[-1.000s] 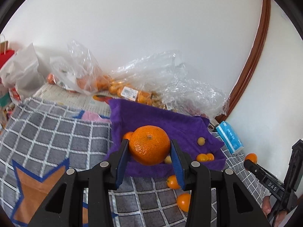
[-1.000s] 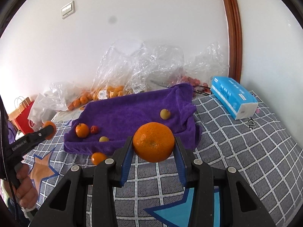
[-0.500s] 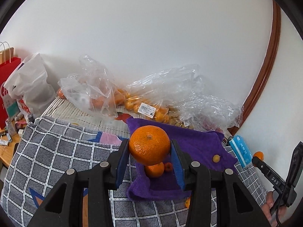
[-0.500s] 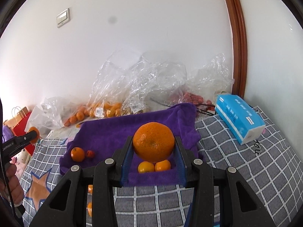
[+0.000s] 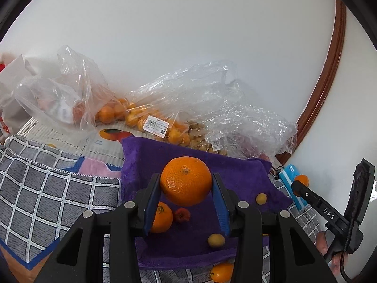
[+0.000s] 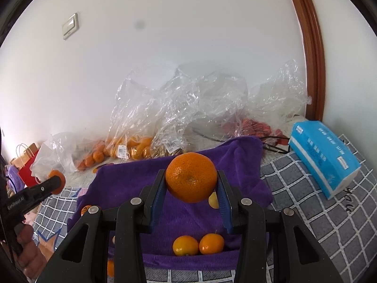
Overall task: Organize fruits
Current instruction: 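Lower the orange onto the towel and open the right tool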
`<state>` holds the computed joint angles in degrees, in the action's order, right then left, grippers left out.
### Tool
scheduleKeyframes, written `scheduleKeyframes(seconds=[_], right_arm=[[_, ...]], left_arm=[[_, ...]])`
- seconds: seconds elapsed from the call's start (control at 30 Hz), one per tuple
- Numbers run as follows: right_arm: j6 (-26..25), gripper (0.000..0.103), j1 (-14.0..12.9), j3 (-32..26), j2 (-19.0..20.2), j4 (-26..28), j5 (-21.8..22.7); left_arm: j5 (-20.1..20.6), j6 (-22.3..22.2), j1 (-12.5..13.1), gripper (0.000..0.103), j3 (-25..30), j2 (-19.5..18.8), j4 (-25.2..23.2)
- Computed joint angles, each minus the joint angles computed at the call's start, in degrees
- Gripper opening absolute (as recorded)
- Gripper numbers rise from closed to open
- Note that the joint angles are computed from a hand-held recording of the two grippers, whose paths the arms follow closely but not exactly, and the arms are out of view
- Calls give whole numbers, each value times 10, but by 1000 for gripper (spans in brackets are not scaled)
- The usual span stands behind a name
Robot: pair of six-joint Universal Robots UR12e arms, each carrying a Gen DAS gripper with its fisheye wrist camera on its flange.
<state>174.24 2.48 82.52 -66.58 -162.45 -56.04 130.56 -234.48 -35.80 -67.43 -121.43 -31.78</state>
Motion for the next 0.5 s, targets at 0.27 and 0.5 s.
scheduleKeyframes(seconds=[0.27,0.5], right_arm=[[-3,41,-6,-11,15,47,-5],[-30,41,3,-17,23,95,-46]], left_arm=[[2,7,-1,41,-11,0,9],[-25,1,5,41,-16,0,6]])
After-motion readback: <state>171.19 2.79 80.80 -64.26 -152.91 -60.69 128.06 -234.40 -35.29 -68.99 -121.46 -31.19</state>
